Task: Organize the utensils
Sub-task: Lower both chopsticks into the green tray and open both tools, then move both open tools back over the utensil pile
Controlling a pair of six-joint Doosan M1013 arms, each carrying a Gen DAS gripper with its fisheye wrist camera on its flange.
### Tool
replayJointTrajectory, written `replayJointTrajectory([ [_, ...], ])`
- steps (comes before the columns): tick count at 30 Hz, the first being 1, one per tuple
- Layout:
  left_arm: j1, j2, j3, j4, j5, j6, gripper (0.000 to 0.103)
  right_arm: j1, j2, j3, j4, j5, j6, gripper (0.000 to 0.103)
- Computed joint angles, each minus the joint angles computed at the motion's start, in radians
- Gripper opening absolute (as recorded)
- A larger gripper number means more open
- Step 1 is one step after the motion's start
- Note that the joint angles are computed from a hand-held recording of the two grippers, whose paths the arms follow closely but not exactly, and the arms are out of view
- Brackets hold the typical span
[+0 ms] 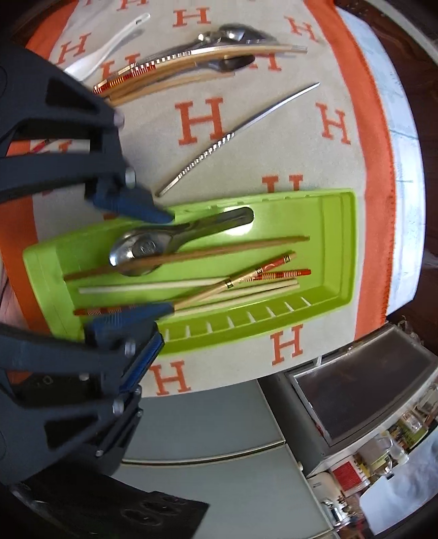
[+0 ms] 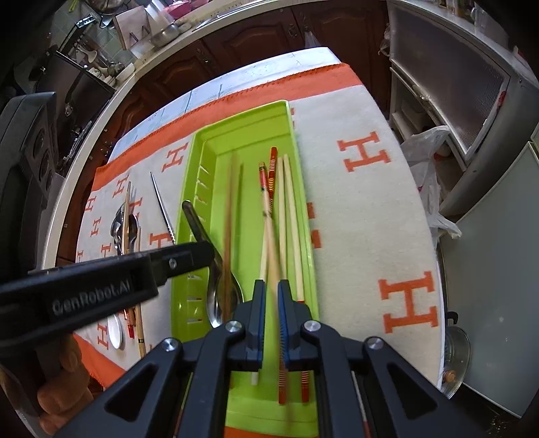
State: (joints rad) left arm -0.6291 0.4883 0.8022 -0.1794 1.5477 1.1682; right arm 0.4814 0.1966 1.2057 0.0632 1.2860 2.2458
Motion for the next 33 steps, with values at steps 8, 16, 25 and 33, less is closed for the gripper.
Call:
replayJointTrajectory([
  [8, -0.007, -0.075, 0.079, 0.091, -0.059, 0.015, 0.050, 0.014, -0.005, 0.002, 0.011, 0.000, -0.010, 0.008],
  [16, -0.020, -0.150, 0.168, 0.181, -0.158, 0.077, 0.050, 0.035, -0.006, -0.002, -0.003, 0.008, 0.004, 0.008],
  [25, 0.007, -0.179, 0.209, 0.128, -0.134, 0.072, 0.050, 0.067, 0.002, -0.025, -0.031, 0.026, 0.001, 0.008],
  [33, 0.018, -0.212, 0.256, 0.152, -0.149, 0.059, 0.050, 0.104, 0.017, -0.059, -0.068, 0.049, -0.017, 0.008],
])
